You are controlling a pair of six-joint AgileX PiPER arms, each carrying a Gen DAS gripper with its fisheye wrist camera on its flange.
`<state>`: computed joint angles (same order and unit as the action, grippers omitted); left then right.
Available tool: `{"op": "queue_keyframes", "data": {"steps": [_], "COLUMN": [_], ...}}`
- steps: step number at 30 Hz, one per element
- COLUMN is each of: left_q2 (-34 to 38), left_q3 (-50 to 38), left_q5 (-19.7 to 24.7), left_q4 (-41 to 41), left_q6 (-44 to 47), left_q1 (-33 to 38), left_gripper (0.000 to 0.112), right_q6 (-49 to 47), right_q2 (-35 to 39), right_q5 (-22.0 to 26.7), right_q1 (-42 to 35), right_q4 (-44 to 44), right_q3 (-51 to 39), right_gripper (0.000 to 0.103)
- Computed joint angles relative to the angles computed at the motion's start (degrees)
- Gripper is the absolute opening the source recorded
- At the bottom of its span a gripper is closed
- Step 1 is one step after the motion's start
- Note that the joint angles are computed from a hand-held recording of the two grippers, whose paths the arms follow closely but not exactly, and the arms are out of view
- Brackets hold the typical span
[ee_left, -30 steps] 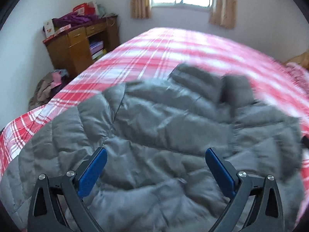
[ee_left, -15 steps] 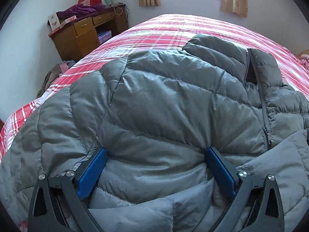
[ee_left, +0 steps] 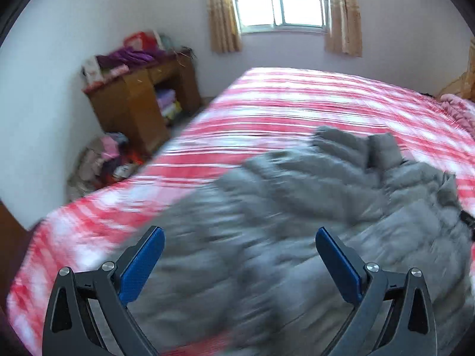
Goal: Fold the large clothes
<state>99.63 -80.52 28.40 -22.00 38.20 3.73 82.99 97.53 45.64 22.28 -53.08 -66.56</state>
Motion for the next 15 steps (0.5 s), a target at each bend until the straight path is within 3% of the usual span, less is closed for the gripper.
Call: {"op": "queue_keyframes", "data": {"steps": [5, 9, 12, 15], "left_q2": [-0.86, 6.18, 10.54, 12.86], "left_q3": [5.55, -0.76, -3.53, -4.71], "left_q5": [-10.02, -3.86, -2.66, -0.89], "left_q4": [0.76, 3.22, 8.55, 5.77], "left_q6": [9.68, 8.20, 2.18, 3.45], "left_q1": [14.48, 24.58, 28.56, 30.83], "left_gripper": [0.102, 0.102, 0.102, 0.102], "right_q6": [0.08, 0.14, -0.45, -4.37], "right_q2": [-1.45, 3.15, 9.26, 15.41], "right_q5": [0.77, 0.03, 0.96, 2.32], "right_q1": [11.15, 17.83, 19.18, 18.84], "right_q4": [1.99, 1.00, 1.69, 5.77], "right_q3": [-1.32, -6.92, -12.26, -16.61], "right_gripper": [0.092, 0.093, 0.093, 0.093]}}
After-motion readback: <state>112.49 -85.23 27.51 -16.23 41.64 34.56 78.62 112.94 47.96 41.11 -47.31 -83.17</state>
